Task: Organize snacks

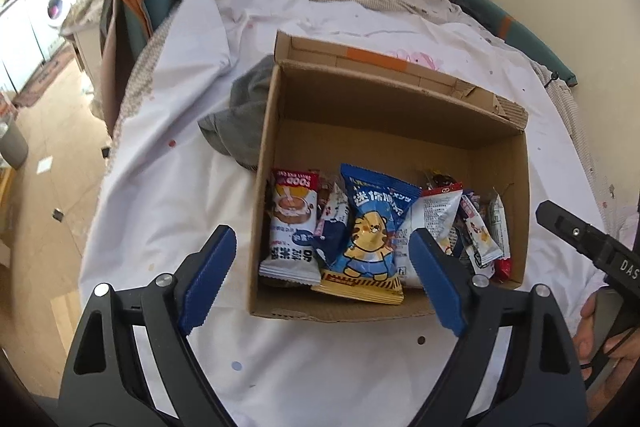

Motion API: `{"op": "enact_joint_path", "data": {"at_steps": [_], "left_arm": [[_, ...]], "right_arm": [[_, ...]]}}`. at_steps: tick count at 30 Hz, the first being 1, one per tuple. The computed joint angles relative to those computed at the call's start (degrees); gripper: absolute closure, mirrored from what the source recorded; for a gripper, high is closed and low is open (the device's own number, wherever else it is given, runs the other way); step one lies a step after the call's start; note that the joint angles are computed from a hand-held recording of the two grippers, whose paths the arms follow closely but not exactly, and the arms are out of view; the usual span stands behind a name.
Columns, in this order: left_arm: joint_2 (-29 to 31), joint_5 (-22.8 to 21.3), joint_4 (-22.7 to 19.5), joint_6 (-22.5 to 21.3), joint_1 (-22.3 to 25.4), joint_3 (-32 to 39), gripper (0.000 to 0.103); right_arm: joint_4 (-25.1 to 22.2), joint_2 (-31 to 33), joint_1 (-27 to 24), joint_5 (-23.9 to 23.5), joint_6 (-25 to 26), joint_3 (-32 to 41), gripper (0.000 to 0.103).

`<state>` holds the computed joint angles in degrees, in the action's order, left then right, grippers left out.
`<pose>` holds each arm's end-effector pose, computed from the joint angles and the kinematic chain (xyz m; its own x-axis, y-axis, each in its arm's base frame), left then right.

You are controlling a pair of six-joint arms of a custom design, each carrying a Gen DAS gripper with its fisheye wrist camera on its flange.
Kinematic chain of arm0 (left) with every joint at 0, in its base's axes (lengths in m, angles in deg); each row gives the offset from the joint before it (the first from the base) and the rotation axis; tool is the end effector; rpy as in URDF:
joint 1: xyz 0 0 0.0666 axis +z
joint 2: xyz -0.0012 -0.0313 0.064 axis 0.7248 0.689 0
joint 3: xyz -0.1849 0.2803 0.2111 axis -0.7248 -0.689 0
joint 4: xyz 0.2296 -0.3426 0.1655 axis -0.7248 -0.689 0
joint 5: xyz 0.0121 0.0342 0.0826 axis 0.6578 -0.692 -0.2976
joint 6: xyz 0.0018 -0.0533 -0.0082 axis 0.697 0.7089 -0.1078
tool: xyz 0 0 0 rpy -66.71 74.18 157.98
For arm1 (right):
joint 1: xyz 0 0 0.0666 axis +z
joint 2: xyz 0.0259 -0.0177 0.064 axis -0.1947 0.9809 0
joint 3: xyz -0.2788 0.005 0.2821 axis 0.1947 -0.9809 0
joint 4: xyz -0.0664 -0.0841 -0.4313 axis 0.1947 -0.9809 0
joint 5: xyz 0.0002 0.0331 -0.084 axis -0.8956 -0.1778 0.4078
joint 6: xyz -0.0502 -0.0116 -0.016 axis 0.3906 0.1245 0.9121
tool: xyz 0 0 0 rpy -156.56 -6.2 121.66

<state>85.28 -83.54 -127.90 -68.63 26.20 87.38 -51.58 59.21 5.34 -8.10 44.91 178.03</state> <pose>0.6291 -0.2328 0.5699 -0.8214 -0.0359 -0.5692 0.0893 0.9776 -0.1906 0.5903 0.1788 0.5656 -0.7794 0.1894 -0.5972 -0.0329 0.9395 0.3410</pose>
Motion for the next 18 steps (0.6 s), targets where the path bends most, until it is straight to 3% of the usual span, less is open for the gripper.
{"op": "enact_joint_path", "data": {"at_steps": [5, 10, 13, 16, 18], "left_arm": [[-2.9, -2.6, 3.5, -1.4, -0.1, -3.6, 0.017], [-7.4, -7.4, 10.0, -6.1, -1.1, -9.4, 0.017], [-9.8, -7.3, 12.1, -5.5, -1.0, -12.5, 0.017], [-11.5, -6.1, 12.4, -4.4, -0.8, -14.3, 0.017], [-13.1, -6.5, 13.1, -3.7, -1.0, -16.3, 0.017]], "right_arm": [[0.6, -1.5, 1.1, 2.0, 1.3, -1.3, 0.016], [1.5, -4.1, 2.4, 4.4, 1.4, -3.8, 0.014], [2.2, -5.8, 3.2, 6.9, 1.7, -5.4, 0.001], [2.2, -7.2, 4.3, 11.6, 2.5, -6.9, 0.000], [2.5, -8.5, 4.5, 10.9, 1.4, -8.5, 0.000]]}}
